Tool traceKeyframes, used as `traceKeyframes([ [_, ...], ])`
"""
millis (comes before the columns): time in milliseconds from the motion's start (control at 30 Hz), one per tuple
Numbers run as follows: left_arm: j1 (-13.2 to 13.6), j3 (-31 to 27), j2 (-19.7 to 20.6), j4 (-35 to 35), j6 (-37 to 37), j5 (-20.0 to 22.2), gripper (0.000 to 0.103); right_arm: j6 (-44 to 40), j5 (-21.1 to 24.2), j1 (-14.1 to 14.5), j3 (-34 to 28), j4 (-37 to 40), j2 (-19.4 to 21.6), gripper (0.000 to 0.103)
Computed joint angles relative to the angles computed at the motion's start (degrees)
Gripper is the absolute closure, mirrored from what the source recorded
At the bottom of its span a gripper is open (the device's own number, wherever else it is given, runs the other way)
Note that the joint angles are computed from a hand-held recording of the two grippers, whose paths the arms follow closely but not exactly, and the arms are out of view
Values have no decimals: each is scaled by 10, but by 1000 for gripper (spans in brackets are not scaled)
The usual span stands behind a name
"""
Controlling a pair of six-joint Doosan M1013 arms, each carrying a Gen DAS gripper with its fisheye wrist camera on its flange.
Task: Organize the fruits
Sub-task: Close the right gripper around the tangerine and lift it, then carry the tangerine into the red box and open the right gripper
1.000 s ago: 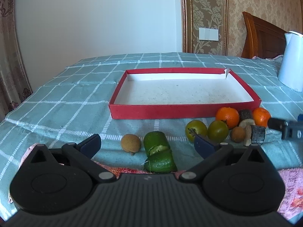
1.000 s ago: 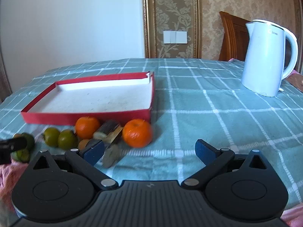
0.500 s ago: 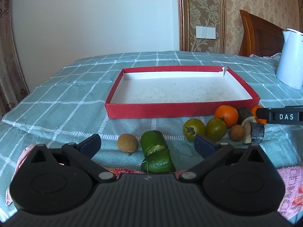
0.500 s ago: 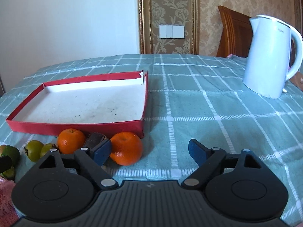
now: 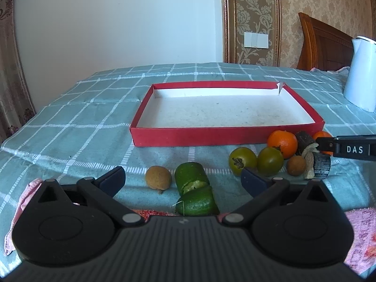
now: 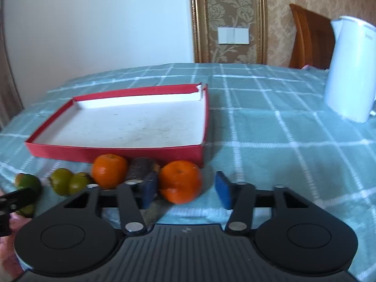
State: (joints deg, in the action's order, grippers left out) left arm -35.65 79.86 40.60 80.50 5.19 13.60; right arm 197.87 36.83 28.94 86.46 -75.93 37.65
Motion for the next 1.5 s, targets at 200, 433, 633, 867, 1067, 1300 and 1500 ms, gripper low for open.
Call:
traceKeyframes([
  [200,1,1,0,-2,1,-6,0,-9,-9,-2,1,4,-2,57],
  [433,3,3,0,25,-25,-13,0,-11,-13,-2,1,3,-2,63],
  [633,5,5,0,31,-38,-15,0,54,-14,0,12,-27,-5,64],
  [867,5,8,0,81,-85,-20,0,92,2,3,21,-61,-15,64],
  [1067,5,17,0,193,-193,-24,0,78,16,1,4,-94,-13,64],
  [1300,5,22,-1,291,-288,-21,0,-30,20,-14,-64,-53,22,64],
  [1500,7,13,5,240,-238,-27,0,-115,16,-27,-107,16,50,64],
])
